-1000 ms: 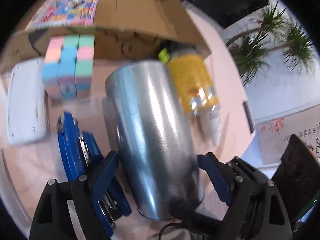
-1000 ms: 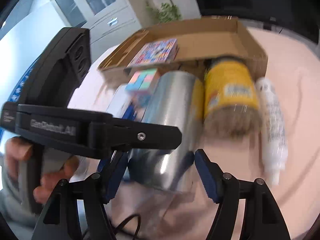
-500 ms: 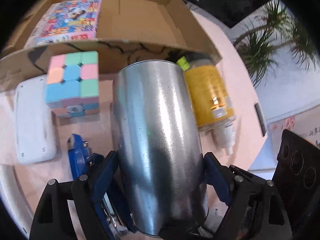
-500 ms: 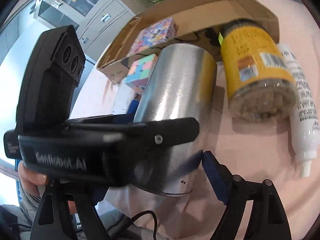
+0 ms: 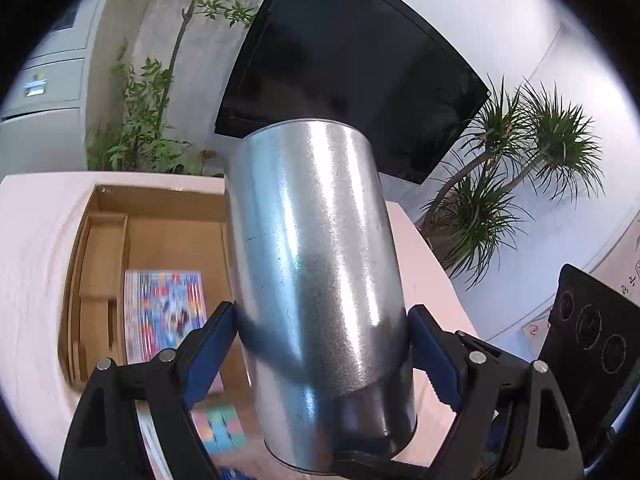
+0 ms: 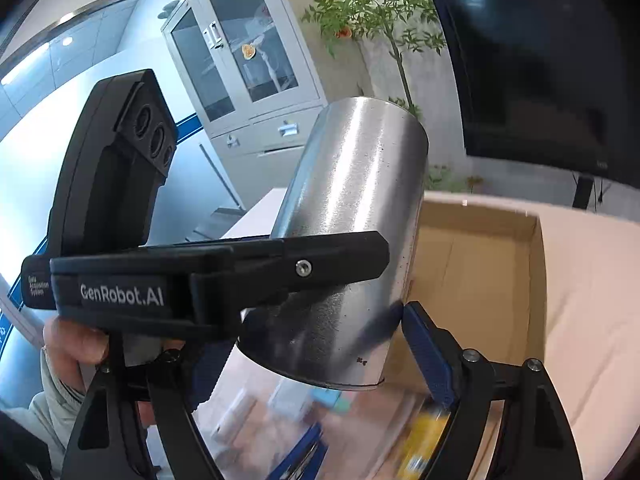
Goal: Organize rigid objects
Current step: 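Stand the silver cylinder in the tray box next to the game box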
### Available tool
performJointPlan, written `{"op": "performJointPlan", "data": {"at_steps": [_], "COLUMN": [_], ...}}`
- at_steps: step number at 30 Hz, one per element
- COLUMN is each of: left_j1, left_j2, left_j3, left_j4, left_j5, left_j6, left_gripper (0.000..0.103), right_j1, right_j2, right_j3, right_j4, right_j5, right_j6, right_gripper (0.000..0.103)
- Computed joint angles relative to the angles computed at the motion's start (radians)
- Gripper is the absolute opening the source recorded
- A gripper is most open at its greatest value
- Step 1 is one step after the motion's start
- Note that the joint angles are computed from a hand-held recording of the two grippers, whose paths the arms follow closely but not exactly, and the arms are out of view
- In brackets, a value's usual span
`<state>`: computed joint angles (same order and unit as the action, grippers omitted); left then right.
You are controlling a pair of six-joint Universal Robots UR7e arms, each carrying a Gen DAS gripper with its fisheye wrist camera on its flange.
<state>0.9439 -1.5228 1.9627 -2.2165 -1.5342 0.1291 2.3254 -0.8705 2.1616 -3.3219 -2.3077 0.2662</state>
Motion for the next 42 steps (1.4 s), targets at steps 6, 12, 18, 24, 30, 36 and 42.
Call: {"op": "performJointPlan", "data": {"at_steps": [6, 12, 18, 24, 30, 36, 42], "left_j1": [0.057, 0.163, 0.212, 0.181, 0.167, 0.173, 0.199], "left_j2": [0.18, 0.33, 0.368, 0.326, 0.226, -0.005, -0.067], "left_j3": [-0.065, -0.074, -0.042, 0.006, 0.054, 0.163, 0.217], "left_j4": [-0.005, 0.025, 0.049, 0.047, 0.025, 0.039, 0.166], "left_j5": [-0.006, 0.004, 0.055, 0.109, 0.176, 0.133, -0.007], "left_j6": [-0.006, -0.03, -0.015, -0.025, -0.021, 0.003, 0.017], "left_gripper": [0.086, 0.086, 0.084, 0.085, 0.085, 0.085, 0.085], "right_j1": [-0.169, -0.382, -0.474, -0.462, -0.393, -0.183, -0.239], "right_j2": [-0.059, 0.015, 0.087, 0.114, 0.084, -0.03, -0.039], "right_j3": [0.04, 0.069, 0.086, 0.09, 0.115, 0.286, 0.413], "right_j4": [0.033, -0.015, -0.036, -0.058, -0.038, -0.115, -0.157], "right_j5": [0.113, 0.263, 0.31, 0.287, 0.223, 0.059, 0.143], "right_j6": [-0.003, 0.002, 0.013, 0.032, 0.101, 0.24, 0.348], "right_gripper": [0.08, 0.079, 0.077, 0.075, 0.084, 0.098, 0.072]}}
